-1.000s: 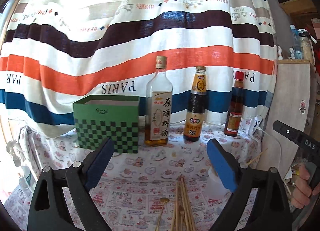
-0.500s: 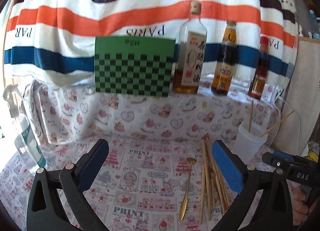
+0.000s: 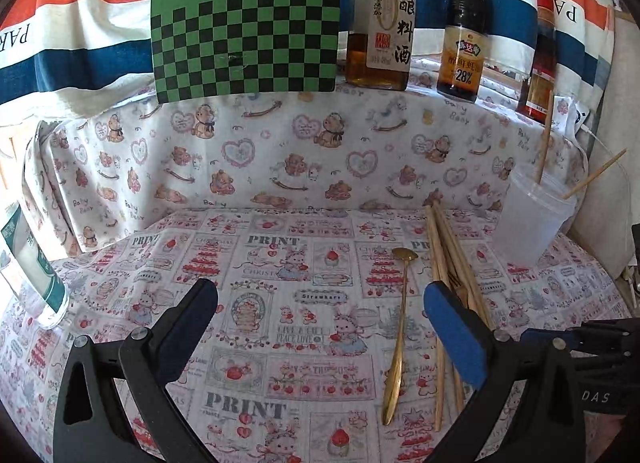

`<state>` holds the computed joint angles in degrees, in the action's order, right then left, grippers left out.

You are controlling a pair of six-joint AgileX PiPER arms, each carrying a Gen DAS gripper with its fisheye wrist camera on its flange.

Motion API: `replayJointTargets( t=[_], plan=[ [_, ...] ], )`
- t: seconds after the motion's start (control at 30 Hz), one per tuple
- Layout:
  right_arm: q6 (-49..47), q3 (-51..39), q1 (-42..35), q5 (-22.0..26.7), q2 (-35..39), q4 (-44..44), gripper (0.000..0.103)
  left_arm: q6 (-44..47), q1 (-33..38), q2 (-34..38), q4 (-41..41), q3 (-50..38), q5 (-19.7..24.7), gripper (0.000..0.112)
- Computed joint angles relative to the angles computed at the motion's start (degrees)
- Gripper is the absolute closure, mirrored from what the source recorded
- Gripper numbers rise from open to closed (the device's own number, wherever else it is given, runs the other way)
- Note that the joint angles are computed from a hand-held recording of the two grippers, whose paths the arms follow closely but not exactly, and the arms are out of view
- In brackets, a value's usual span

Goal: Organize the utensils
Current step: 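Withdraw both tools from the cup back toward the utensil pile, then grasp another wooden chopstick with the right tool while the left tool grasps the gold spoon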

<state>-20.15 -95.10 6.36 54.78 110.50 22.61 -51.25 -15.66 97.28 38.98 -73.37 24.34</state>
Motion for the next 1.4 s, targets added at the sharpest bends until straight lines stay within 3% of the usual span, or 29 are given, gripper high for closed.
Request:
replayJointTargets(
  t=[0.13, 0.3, 0.37, 0.43, 0.57, 0.7, 0.83, 0.9, 1.0, 1.03, 1.07, 1.13, 1.2, 1.4],
  plan=[
    [2.53, 2.26, 2.45, -2.96, -1.58, -5.12, 0.073, 3.38, 0.41, 0.98, -3.67, -1.05, 1.11, 0.01],
    [4.55, 6.26, 4.76, -7.55, -4.42, -11.19, 0.08, -0.93, 0.26, 1.04, 1.06, -0.56, 1.87, 0.01],
    [5.9, 6.42, 5.01, -7.97, -4.59, -13.0, 0.086, 3.31, 0.99, 2.66, -3.54, -2.86, 4.43, 0.01],
    [6.39, 5.46, 4.46, -7.19, -3.86, -13.4, 0.092, 5.73, 2.25, 2.83, -7.36, -2.99, 3.75, 0.01],
    [7.12, 3.22, 3.14, -5.55, -2.39, -13.11, 0.093, 11.97, 3.93, 2.36, -15.74, -3.22, 3.45, 0.01],
    [9.4, 5.53, 5.09, -10.81, -2.84, -18.75, 0.093, 10.84, 2.93, 2.02, -13.53, -2.91, 3.61, 0.01],
    [5.84, 4.78, 2.96, -9.76, -2.68, -12.45, 0.094, 22.42, 2.38, 5.05, -19.47, -7.48, 9.68, 0.01],
    [5.83, 7.61, 3.13, -14.13, -5.37, -12.99, 0.094, 22.89, 2.65, 4.74, -20.52, -7.28, 9.65, 0.012],
    [3.74, 14.33, 3.18, -23.71, -11.45, -10.88, 0.094, 33.08, 3.44, 4.35, -30.73, -7.75, 10.13, 0.033],
    [2.78, 15.95, 3.16, -26.23, -13.05, -10.09, 0.095, 34.44, 3.44, 4.33, -32.45, -7.87, 10.59, 0.051],
    [1.84, 17.06, 2.88, -27.85, -14.3, -8.76, 0.096, 36.33, 3.5, 4.51, -34.81, -8.2, 11.23, 0.066],
    [-3.89, 17.29, 1.09, -27.59, -15.38, -1.2, 0.096, 43.1, 4.12, 5.32, -42.08, -9.22, 12.82, 0.075],
    [-6.02, 16.27, -0.16, -25.83, -15.27, 2.34, 0.097, 46.07, 4.02, 5.93, -45.54, -9.41, 13.3, 0.077],
    [-3.54, 14.8, -0.9, -23.92, -14.89, 1.39, 0.097, 42.53, 1.65, 7.43, -41.22, -10.43, 14.9, 0.082]
  ],
)
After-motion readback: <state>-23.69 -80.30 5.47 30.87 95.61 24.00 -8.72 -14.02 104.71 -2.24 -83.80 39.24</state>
